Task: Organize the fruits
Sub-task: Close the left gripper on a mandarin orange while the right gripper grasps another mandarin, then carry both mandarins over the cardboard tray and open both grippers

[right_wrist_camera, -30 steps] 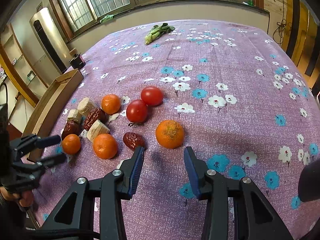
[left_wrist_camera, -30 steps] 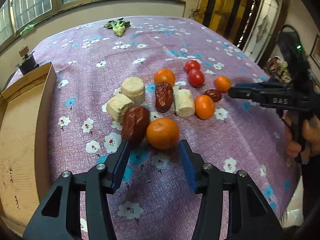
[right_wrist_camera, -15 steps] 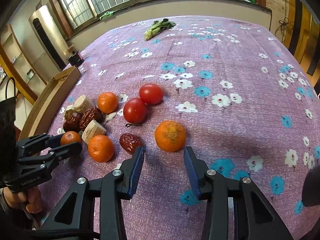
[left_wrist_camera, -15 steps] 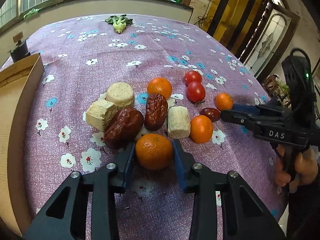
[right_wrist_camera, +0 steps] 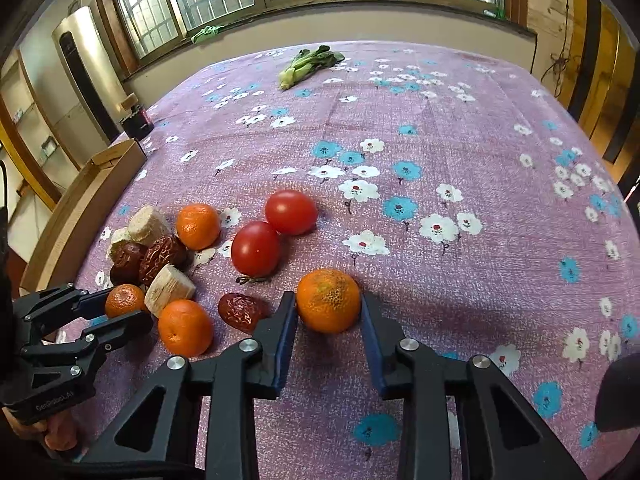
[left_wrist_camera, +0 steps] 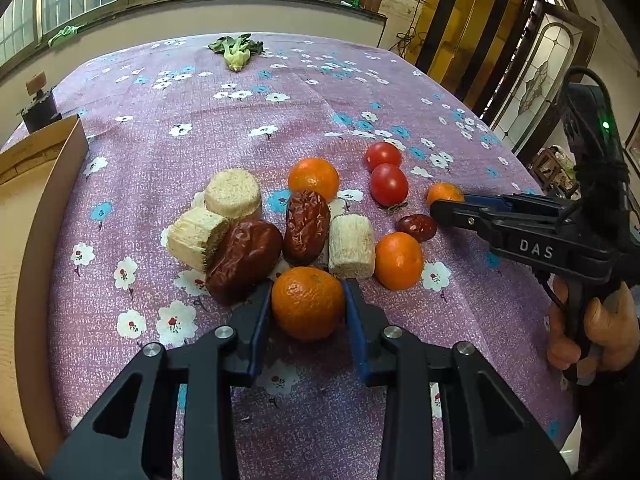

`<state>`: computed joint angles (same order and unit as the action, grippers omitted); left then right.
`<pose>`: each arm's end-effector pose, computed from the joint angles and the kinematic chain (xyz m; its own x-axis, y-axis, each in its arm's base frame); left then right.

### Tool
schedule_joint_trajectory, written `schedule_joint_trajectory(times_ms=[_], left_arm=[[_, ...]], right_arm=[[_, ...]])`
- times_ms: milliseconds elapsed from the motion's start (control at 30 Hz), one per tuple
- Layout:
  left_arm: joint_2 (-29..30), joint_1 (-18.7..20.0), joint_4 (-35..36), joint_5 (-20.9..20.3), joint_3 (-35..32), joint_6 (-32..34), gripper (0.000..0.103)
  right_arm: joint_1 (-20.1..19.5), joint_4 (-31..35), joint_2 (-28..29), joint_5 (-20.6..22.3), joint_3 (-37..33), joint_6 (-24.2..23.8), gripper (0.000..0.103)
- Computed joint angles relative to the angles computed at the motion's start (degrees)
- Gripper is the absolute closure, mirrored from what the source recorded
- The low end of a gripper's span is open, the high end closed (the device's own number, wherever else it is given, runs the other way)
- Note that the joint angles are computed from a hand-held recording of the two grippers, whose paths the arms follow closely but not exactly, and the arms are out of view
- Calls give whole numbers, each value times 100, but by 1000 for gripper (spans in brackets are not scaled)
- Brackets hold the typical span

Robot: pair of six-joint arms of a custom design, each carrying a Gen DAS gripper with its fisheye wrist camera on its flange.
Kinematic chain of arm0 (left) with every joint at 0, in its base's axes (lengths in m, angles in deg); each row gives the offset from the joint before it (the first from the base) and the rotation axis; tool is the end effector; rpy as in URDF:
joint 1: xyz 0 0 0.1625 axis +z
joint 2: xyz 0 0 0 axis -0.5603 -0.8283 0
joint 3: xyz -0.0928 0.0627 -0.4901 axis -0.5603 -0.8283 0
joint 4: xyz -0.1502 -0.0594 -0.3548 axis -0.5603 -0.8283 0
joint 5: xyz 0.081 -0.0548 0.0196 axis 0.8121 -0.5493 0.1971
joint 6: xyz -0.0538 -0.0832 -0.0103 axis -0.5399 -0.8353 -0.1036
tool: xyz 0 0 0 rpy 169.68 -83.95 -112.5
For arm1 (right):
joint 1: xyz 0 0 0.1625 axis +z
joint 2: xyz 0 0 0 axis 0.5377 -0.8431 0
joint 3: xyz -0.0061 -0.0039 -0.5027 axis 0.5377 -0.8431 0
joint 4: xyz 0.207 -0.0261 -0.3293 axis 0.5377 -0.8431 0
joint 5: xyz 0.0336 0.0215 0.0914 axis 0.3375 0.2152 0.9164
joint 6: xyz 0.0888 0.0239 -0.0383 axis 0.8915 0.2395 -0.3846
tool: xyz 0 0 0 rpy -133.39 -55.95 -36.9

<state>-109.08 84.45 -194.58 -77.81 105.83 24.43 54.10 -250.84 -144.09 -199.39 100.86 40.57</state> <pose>-0.2861 -0.6036 -0.0032 -0.6068 0.7240 -0.3279 0.7757 0.6294 -0.0458 0.0445 -0.5283 0.2431 -0.7667 0.2676 0.5835 -0.1838 0.7794 -0.5990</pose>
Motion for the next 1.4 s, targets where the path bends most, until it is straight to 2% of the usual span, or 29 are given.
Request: schedule_joint_trajectory(times_ms=[167, 400, 600, 867, 1400], left_arm=[[-144, -73, -126, 20, 232, -23, 72], [-500, -332, -519, 344, 735, -45, 72], [-857, -371, -788, 658, 1067, -83, 72], [-1207, -204, -1033, 1112, 1239, -105, 72], [-1597, 211, -1266, 1537, 1246, -92, 72]], right_arm=[[249, -221, -53, -73, 263, -37, 72], [572, -431, -248, 17, 686, 221, 72], [919, -544, -212, 57, 828, 363, 72], [1426, -411, 46, 138, 662, 427, 72], [1886, 375, 549, 349, -9, 454, 73]])
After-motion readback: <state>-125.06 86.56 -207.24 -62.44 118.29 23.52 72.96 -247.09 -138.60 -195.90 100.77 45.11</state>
